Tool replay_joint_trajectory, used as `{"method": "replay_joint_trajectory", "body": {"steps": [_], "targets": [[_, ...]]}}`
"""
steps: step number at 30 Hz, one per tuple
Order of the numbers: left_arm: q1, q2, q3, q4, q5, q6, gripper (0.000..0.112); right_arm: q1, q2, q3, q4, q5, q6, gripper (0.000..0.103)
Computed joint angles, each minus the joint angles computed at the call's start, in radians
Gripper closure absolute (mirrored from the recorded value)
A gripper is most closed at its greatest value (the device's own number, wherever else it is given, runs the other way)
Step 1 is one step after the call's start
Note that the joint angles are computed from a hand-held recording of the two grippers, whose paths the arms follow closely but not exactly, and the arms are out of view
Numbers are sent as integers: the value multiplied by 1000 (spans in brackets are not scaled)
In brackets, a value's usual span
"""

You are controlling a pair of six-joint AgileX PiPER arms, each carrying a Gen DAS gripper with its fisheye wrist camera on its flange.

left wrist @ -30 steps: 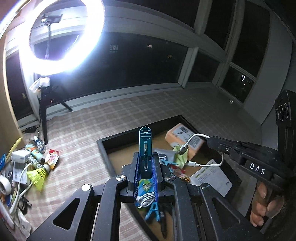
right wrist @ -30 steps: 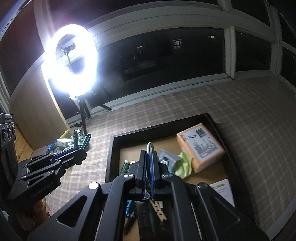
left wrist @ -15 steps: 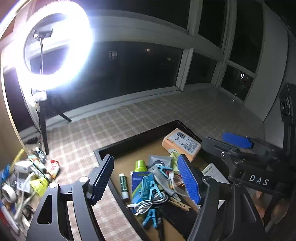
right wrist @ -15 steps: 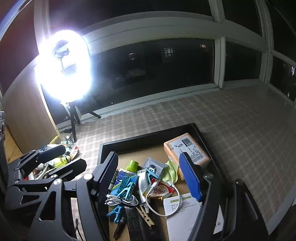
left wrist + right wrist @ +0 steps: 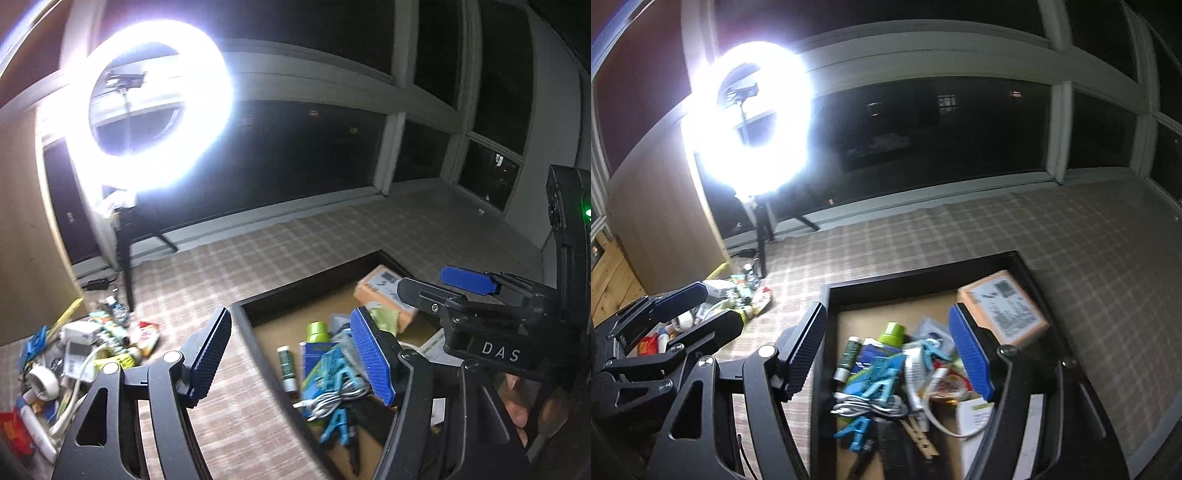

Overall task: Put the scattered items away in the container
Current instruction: 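Move both open grippers back to the pile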

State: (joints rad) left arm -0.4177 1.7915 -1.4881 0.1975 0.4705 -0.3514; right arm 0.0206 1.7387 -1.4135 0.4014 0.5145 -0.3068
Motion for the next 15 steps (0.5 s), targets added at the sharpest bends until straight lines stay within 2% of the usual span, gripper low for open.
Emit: {"method": "replay_joint_trajectory", "body": {"steps": [10,15], "targets": [[206,-158,264,-15,-69,9,48,211,99,-97,-16,8,3,35],[374,-227,406,-99,-100,106,52,325,176,-176,-52,46,21,35]]}}
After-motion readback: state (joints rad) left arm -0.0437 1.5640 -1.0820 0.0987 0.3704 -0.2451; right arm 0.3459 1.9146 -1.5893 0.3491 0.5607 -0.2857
